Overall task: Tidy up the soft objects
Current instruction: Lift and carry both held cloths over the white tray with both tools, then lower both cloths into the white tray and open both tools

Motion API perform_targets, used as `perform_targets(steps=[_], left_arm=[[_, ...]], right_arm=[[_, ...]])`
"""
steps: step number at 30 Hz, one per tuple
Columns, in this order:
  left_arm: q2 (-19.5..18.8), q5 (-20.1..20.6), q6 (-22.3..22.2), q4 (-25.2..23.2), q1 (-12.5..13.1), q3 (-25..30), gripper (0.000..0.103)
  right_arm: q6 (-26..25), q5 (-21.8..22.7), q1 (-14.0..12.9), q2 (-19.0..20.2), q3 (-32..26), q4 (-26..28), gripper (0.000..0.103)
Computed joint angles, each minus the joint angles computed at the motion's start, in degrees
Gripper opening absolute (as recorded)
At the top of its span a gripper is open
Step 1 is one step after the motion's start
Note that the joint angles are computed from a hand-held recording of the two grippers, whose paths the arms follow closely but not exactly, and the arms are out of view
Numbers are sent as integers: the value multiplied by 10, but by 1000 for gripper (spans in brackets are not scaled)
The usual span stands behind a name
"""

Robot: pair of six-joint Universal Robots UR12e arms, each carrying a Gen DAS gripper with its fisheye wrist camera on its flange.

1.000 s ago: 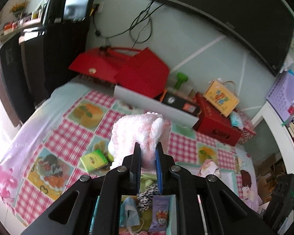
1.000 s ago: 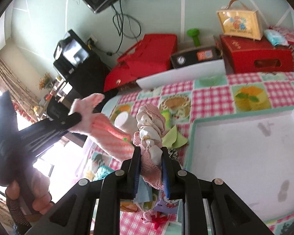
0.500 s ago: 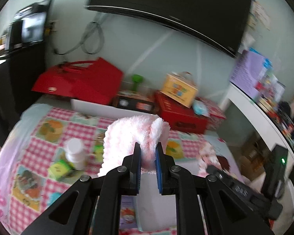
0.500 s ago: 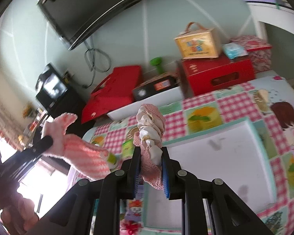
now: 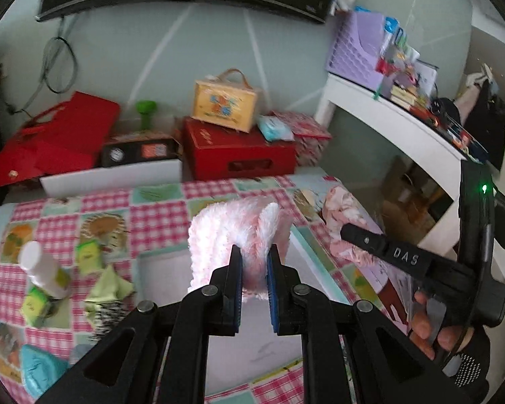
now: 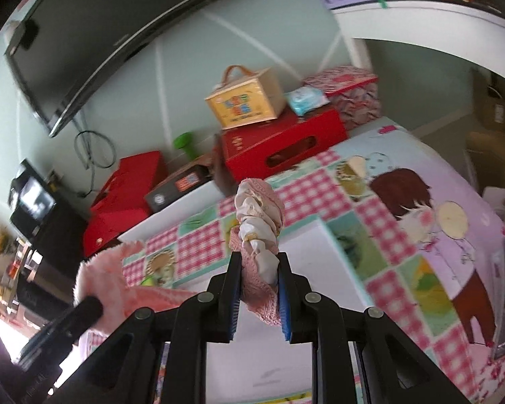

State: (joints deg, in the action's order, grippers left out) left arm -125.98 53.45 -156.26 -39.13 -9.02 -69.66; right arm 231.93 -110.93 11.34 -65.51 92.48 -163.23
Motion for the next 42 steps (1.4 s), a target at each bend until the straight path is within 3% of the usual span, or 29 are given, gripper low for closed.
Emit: perform_targets(steps=[13,20,32,36,40,42], left_arm=[[-49,61,-25,-30,-16,44,13],[-78,108,-34,-86,-18,79,13],[-100,146,-29,-158,-26,103,13],[-101,144,-39,-178,-25,110,19],[-101,148,-51,-190,-25,114,33],[-101,149,-56,-194,-24,115,38]], right_arm=[[33,8,-13,4,4,47,21],[21,25,-19,20,-9,49,21],[0,65,-31,55,-40,91,23],[4,84,-36,60,-44,105,24],[3,81,-35,59,-45,108,24],[2,77,-34,59,-48,115,29]])
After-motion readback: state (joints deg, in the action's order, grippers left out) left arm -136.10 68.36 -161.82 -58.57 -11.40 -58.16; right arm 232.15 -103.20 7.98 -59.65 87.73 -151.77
